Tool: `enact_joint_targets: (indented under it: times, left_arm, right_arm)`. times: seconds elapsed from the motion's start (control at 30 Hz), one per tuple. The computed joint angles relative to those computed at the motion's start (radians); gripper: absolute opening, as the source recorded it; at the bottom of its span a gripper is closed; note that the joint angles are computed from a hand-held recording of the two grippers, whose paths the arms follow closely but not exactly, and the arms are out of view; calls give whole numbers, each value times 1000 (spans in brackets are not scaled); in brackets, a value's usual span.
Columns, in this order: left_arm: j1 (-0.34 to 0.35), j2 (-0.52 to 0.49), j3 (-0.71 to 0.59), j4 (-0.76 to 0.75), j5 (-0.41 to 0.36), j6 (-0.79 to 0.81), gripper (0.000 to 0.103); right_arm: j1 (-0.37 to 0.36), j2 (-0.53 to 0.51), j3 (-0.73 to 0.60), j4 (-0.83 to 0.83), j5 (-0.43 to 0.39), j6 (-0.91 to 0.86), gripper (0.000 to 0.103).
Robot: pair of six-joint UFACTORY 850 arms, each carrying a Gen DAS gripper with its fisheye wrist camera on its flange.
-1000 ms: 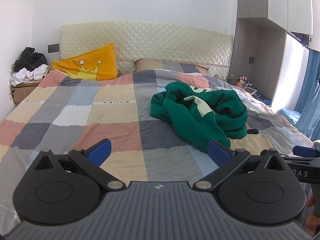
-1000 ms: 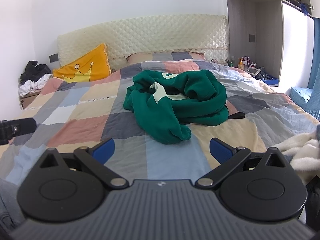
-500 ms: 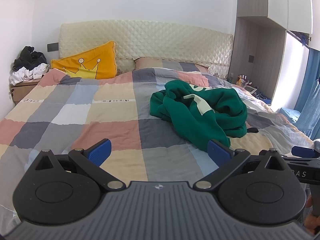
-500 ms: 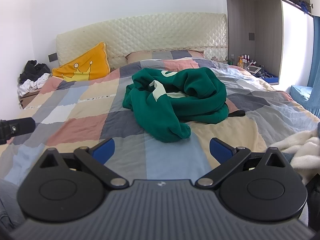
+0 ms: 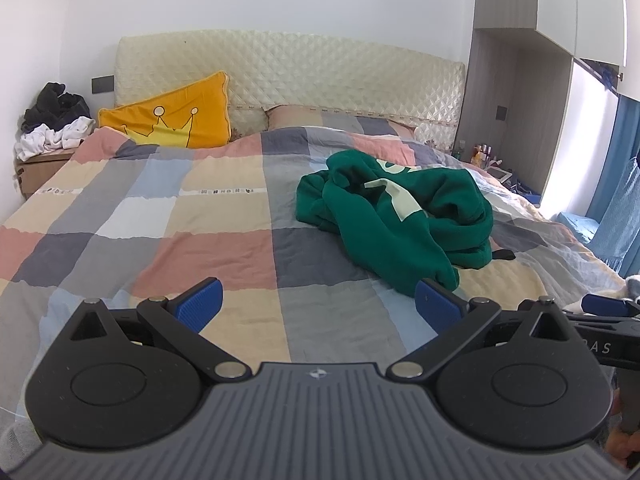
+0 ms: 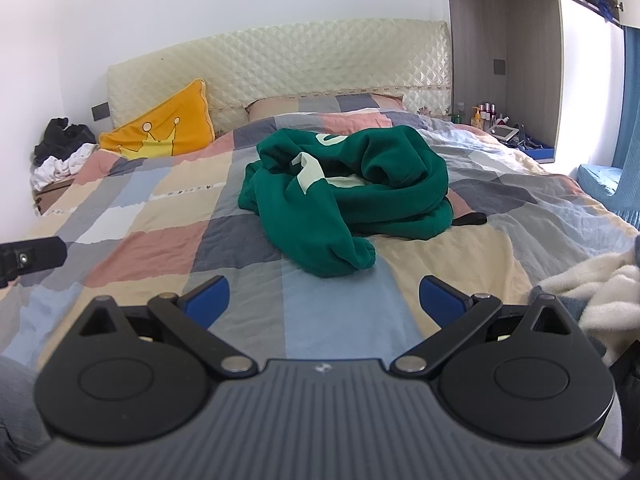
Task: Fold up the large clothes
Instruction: 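Move both grippers down onto the green sweatshirt and close on its fabric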
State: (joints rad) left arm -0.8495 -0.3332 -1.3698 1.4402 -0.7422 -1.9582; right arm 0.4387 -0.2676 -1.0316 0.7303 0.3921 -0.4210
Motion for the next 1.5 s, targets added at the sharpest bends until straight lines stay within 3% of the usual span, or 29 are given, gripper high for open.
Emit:
enact_joint_targets:
  times: [0.43,0.67,0.9,1.03,1.27,1.37,1.5]
  left_arm:
    - [53,-47,-4,40,83,-59,103]
    - [87,-108,-71,29,111,-17,103]
    - [122,-184,-168,-9,159,52,103]
    - [138,-221,-218,5,192,49,103]
    - [176,-333,-384,-66,225,120,103]
    - [197,-405,-503,-184,236,237,103]
    - [227,-515,-680,-383,279,403,103]
  right_arm:
    - [-42,-76,-44,-53,-13,107,103]
    - [-80,-121,-95,-224,-36,326,103]
    - [-109,-179,-184,-270,-35,364,103]
    - [-119,-223,-253,-202,-22,280,103]
    - [-155,-315,-388,-234,-20,319,103]
    - [-167,-365,-458,-237,-25,321,103]
    - [-175,-451,-584,22,-61,56,103]
